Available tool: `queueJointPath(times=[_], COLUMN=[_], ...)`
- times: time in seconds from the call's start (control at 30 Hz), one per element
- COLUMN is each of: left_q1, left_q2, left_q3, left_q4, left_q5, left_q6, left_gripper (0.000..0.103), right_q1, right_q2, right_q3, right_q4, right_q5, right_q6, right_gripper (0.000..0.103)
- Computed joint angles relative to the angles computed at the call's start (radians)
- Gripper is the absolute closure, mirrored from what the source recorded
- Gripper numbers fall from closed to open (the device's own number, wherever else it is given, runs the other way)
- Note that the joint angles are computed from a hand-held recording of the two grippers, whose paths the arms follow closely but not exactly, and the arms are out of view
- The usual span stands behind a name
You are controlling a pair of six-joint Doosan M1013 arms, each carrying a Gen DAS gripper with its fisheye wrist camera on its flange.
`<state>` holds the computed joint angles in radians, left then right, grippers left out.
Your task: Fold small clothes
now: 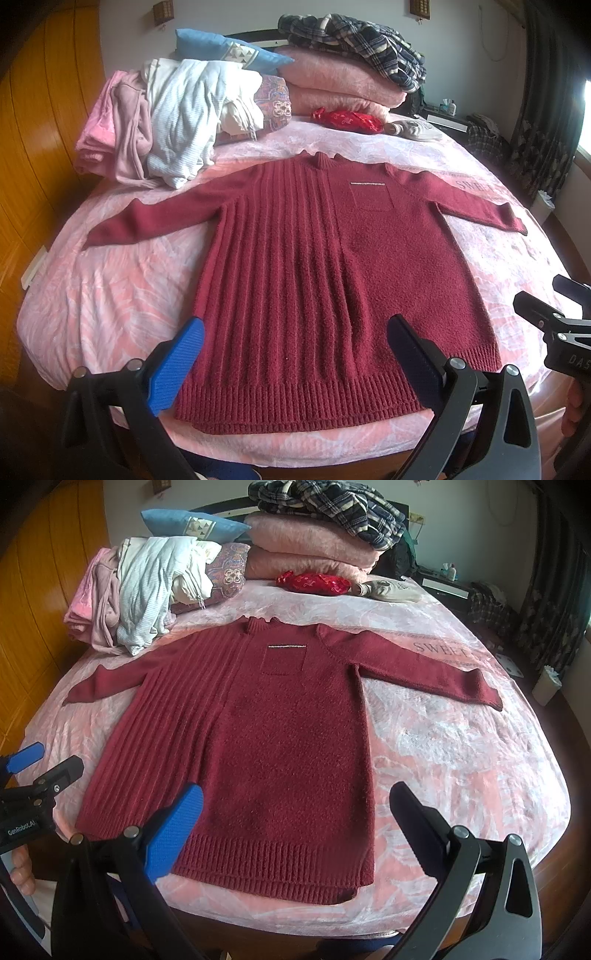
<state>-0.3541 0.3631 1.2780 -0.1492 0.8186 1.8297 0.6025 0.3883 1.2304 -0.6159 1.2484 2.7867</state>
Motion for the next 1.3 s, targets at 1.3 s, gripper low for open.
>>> queueJointPath(times=[1.3], left_q1=[-0.197], left_q2=[0.515], left_q3=[-0.75], left_q4=[0.027], left_q5=[0.256], left_q6=[-0.173], left_gripper=[0.004], right_q1=[-0.689], right_q2=[-0.172], right_q3=[0.332], right_q4=[0.374], right_q5=[-0.157], right_q6=[-0.156], right_gripper=[0.003])
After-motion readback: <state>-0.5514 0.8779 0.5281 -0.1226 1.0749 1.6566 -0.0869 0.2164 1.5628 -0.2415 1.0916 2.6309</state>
